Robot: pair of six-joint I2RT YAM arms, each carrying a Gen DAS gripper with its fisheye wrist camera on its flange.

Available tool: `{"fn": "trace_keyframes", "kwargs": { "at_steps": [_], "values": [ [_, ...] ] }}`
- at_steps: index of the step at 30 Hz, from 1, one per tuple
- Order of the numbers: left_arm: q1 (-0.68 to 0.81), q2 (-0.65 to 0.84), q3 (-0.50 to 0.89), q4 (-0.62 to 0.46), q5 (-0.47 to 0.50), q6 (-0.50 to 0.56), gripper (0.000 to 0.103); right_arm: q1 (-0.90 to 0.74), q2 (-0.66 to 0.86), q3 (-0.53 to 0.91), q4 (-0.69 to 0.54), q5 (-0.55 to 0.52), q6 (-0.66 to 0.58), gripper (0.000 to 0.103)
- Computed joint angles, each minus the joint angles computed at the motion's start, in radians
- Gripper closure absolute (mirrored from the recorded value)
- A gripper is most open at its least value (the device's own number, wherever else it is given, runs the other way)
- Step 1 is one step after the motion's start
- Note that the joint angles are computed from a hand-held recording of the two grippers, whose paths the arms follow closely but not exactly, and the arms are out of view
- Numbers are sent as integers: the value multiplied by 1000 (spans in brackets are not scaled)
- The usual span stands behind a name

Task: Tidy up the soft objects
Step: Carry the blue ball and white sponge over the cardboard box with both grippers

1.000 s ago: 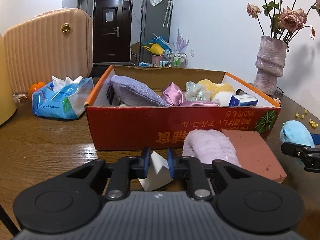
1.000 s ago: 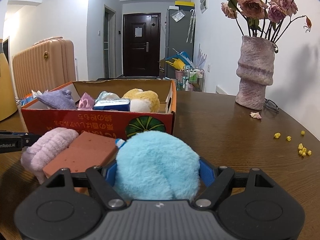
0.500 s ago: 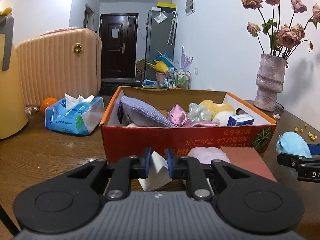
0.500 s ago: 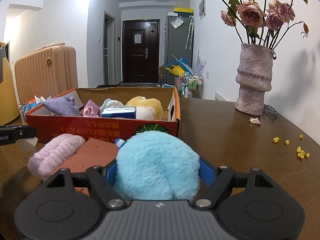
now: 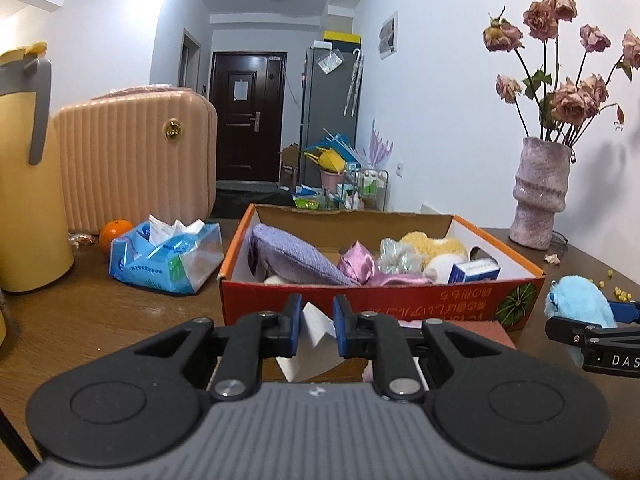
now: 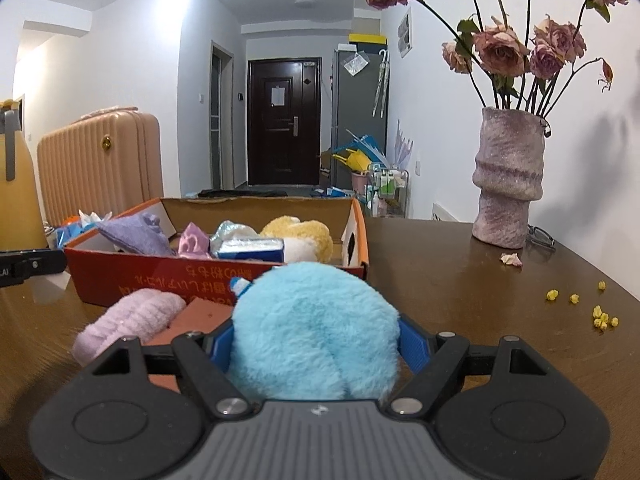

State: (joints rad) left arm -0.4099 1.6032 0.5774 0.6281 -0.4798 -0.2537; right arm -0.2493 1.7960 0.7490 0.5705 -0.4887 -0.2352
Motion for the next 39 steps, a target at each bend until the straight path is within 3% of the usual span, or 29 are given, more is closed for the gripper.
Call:
{"fn": "trace_keyframes", "kwargs": {
  "at_steps": [16, 39],
  "values": [
    [-27, -20, 45, 12, -49, 1, 85, 74, -36, -67, 180, 7, 84, 24],
    [27, 70, 182, 29, -36, -4, 85, 185, 25, 31, 252, 72, 168, 24]
  ]
}}
